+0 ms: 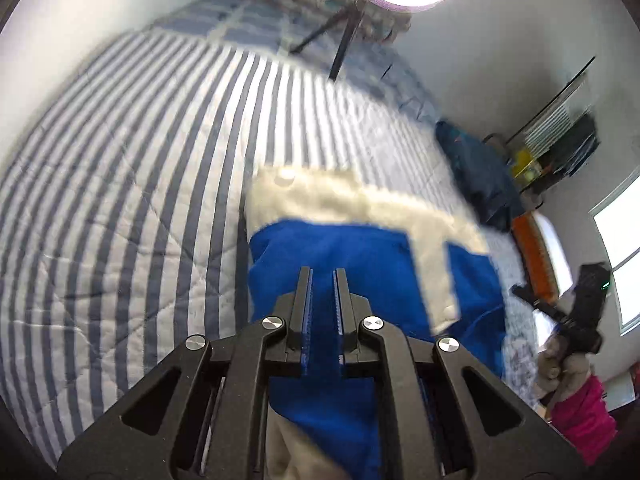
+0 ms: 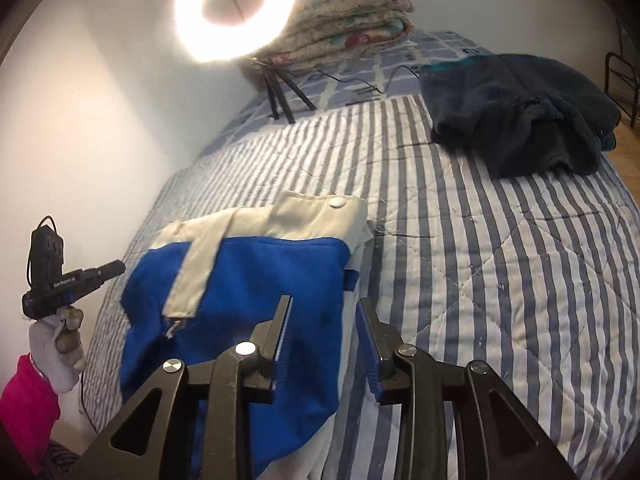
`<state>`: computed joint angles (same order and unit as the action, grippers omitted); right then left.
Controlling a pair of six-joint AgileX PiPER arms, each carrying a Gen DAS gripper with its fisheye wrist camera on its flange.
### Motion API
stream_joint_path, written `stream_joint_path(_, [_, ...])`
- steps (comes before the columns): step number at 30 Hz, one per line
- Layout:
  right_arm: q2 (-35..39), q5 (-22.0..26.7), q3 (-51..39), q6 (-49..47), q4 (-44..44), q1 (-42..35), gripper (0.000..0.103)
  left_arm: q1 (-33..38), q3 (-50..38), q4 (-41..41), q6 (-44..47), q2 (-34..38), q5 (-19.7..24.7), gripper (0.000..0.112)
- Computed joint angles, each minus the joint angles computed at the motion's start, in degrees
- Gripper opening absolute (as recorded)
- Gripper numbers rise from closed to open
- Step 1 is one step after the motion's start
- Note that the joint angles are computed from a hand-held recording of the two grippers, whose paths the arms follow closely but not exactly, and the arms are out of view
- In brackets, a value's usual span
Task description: Fold large clothes
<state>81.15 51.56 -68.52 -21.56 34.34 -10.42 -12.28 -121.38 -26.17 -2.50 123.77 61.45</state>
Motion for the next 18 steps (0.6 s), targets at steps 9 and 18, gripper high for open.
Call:
stream_joint_path(9, [5.2,1.0,-0.7,-4.4,4.4,-4.6,0.082,-0.1,0.2,-1.5,2.6,4.0,0.8,0.007])
stream_joint_path(18, [10.1,6.4,0.0,-13.2,15.4,-9.8,0.083,9.7,4.7,-26.6,9.2,3.0,4.5,0.058])
